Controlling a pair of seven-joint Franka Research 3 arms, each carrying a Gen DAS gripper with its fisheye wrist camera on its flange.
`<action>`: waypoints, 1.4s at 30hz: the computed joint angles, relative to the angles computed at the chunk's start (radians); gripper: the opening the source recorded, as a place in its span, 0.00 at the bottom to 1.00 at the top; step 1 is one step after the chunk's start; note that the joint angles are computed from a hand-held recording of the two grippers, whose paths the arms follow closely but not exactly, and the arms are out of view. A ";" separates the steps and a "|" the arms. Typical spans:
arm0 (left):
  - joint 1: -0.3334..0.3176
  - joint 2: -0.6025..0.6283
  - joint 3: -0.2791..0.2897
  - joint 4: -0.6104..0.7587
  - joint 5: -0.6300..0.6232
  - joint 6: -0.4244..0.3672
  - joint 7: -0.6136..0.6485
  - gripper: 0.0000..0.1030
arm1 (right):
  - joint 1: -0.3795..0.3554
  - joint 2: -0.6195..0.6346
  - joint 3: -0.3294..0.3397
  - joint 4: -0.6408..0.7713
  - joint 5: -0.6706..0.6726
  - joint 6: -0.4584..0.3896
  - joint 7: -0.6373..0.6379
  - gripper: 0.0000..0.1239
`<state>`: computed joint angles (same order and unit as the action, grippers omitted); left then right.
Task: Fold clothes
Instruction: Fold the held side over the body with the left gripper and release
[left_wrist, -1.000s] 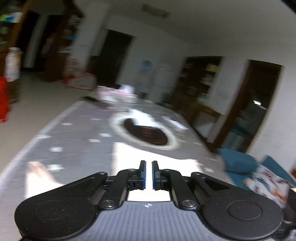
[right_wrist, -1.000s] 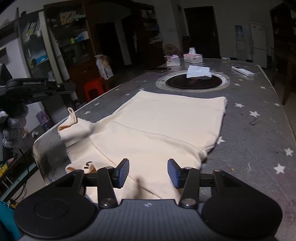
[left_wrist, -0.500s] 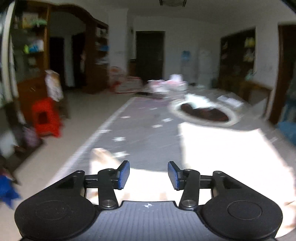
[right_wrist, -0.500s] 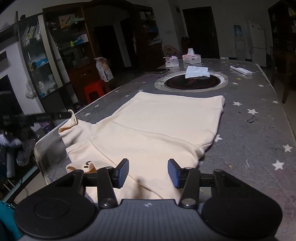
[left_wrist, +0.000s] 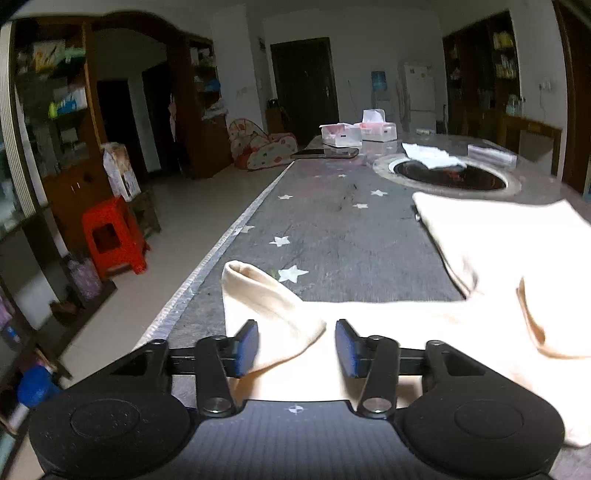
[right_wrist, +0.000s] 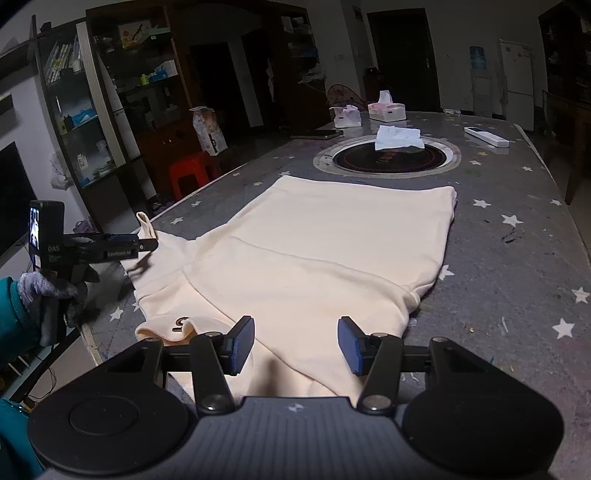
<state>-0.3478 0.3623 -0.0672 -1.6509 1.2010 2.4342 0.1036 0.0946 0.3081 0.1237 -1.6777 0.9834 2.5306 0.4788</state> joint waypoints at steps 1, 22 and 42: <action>0.006 -0.006 0.001 -0.007 -0.003 0.014 -0.010 0.23 | 0.001 0.000 0.000 -0.001 -0.002 0.001 0.001 0.41; 0.091 0.072 -0.070 0.169 -0.119 0.704 -0.045 0.08 | -0.016 -0.015 -0.001 -0.018 0.076 0.015 -0.032 0.41; 0.268 0.113 -0.364 0.079 -0.534 0.566 0.534 0.22 | -0.019 0.010 -0.016 0.029 0.042 -0.012 0.017 0.37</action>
